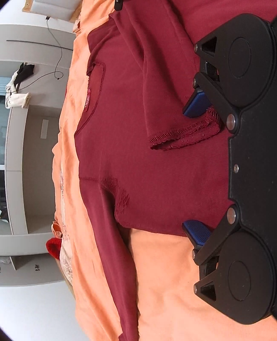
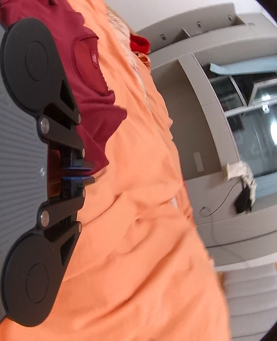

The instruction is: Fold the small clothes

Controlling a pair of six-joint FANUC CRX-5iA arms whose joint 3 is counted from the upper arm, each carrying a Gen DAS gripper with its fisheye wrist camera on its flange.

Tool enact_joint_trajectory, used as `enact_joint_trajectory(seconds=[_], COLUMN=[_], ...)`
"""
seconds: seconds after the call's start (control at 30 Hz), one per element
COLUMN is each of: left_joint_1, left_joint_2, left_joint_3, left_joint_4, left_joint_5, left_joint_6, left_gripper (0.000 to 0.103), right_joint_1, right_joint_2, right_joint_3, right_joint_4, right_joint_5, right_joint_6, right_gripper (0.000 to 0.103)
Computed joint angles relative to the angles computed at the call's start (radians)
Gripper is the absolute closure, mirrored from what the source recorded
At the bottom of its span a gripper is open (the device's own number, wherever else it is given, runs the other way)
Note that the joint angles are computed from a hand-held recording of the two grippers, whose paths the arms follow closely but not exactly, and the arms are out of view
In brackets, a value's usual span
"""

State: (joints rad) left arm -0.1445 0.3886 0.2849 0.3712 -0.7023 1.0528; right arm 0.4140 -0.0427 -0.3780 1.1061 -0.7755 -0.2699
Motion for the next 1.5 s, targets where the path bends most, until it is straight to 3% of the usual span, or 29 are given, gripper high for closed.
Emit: enact_joint_trajectory(seconds=[0.17, 0.23, 0.3, 0.37, 0.53, 0.67, 0.73, 0.83, 0.93, 1.1, 1.17, 1.27, 1.33, 1.4, 1.5], left_joint_1=[0.009, 0.017, 0.03, 0.047, 0.068, 0.071, 0.067, 0.063, 0.062, 0.053, 0.044, 0.033, 0.023, 0.007, -0.005], left_joint_2=[-0.022, -0.032, -0.035, -0.039, -0.024, 0.002, 0.005, 0.014, 0.015, -0.012, -0.01, -0.012, -0.032, -0.068, -0.112], left_joint_3=[-0.033, -0.054, -0.073, -0.104, -0.129, -0.115, -0.117, -0.099, -0.099, -0.136, -0.131, -0.135, -0.175, -0.238, -0.31], left_joint_4=[0.045, 0.082, 0.151, 0.262, 0.447, 0.516, 0.524, 0.504, 0.521, 0.54, 0.516, 0.479, 0.515, 0.569, 0.627], left_joint_5=[-0.014, -0.013, -0.017, -0.02, -0.026, -0.063, -0.067, -0.09, -0.111, -0.116, -0.132, -0.119, -0.076, -0.014, 0.023], left_joint_6=[-0.07, -0.101, -0.137, -0.187, -0.206, -0.178, -0.187, -0.187, -0.212, -0.317, -0.359, -0.364, -0.412, -0.502, -0.637], left_gripper=[0.001, 0.001, 0.001, 0.001, 0.001, 0.024, 0.027, 0.036, 0.052, 0.055, 0.072, 0.09, 0.094, 0.095, 0.096], right_joint_1=[0.022, 0.039, 0.058, 0.084, 0.199, 0.268, 0.283, 0.294, 0.274, 0.238, 0.23, 0.215, 0.207, 0.204, 0.204], right_joint_2=[0.005, 0.003, -0.016, -0.041, -0.085, -0.117, -0.111, -0.097, -0.104, -0.099, -0.085, -0.071, -0.064, -0.06, -0.072], right_joint_3=[-0.007, 0.0, -0.007, -0.027, -0.069, -0.127, -0.142, -0.153, -0.174, -0.193, -0.185, -0.19, -0.197, -0.196, -0.194], right_joint_4=[0.043, 0.038, 0.031, 0.051, 0.049, 0.061, 0.069, 0.079, 0.104, 0.165, 0.163, 0.19, 0.218, 0.223, 0.198], right_joint_5=[-0.044, -0.061, -0.057, -0.058, -0.188, -0.256, -0.276, -0.274, -0.239, -0.201, -0.201, -0.212, -0.225, -0.227, -0.224], right_joint_6=[0.046, 0.074, 0.107, 0.115, 0.201, 0.246, 0.28, 0.3, 0.296, 0.311, 0.335, 0.356, 0.355, 0.367, 0.382], right_gripper=[0.094, 0.085, 0.054, 0.041, 0.029, 0.029, 0.029, 0.034, 0.037, 0.04, 0.045, 0.048, 0.055, 0.093, 0.095])
